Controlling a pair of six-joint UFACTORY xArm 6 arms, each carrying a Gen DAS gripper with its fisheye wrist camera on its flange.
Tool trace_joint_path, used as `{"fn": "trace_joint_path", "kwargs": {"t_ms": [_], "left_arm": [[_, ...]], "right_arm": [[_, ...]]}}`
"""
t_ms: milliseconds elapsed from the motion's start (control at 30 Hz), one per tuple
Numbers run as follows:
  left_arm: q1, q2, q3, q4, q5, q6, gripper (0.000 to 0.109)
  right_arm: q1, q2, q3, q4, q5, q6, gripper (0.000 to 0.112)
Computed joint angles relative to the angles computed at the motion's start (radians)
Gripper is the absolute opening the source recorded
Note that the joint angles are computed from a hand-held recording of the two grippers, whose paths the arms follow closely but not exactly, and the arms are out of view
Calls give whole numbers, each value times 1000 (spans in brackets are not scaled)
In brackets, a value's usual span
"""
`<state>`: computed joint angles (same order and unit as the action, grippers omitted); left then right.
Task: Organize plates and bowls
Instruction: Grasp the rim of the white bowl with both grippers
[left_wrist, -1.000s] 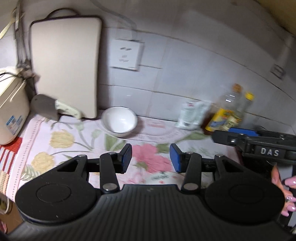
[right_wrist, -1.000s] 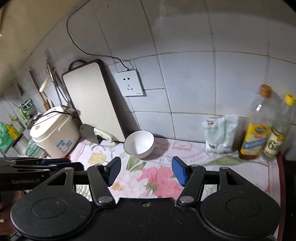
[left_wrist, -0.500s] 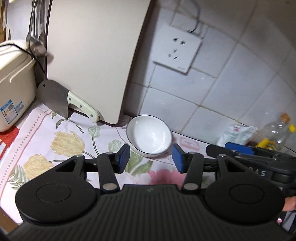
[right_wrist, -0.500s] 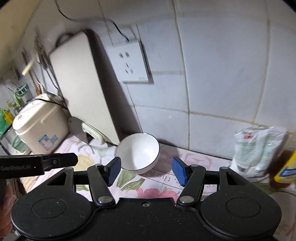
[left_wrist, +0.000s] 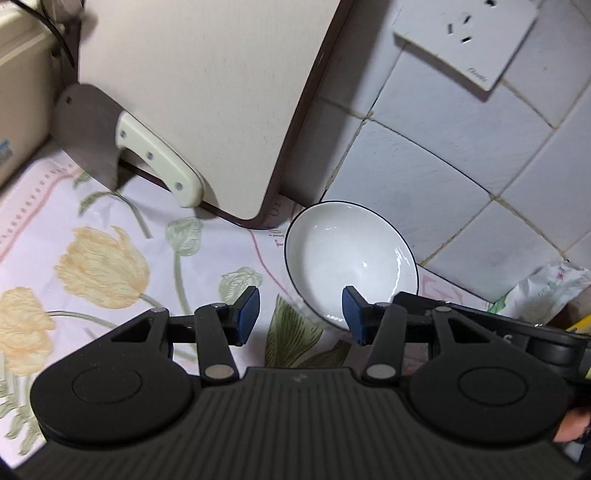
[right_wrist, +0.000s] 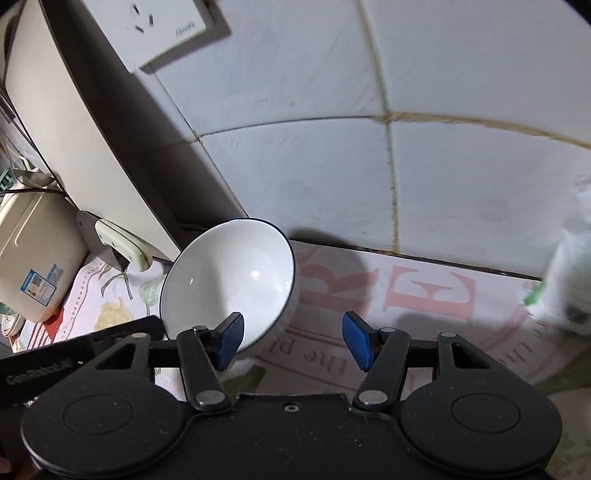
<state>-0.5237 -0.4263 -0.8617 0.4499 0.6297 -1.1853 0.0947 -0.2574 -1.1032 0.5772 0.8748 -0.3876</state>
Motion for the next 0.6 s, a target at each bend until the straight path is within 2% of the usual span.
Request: {"fn": "trace_joint_path", "kwargs": {"t_ms": [100,167,200,267,333,467,600], "left_arm": [[28,30,1,-57,-50,21,42],[35,49,-11,-95,-54,46,35],[37,56,-15,-108,-58,52,34],[39,66,-22,-141,-56,53,33],[42,73,-25,-156,-47,43,32],[43,73,-17,-188,-51,55,19],[50,61,-1,-215,-63,3,16]], "right_arm": [[17,40,-18,11,-11,4,58],[24,71,-42,7,-2,19,48],[25,79,-49,7,3,29,45],[27,94,-65,0,21,58,32],[32,108,-89,-41,51,106,31],[45,100,-82,-48,37,109,30],[48,112,-73,-40,23,132,27]]}}
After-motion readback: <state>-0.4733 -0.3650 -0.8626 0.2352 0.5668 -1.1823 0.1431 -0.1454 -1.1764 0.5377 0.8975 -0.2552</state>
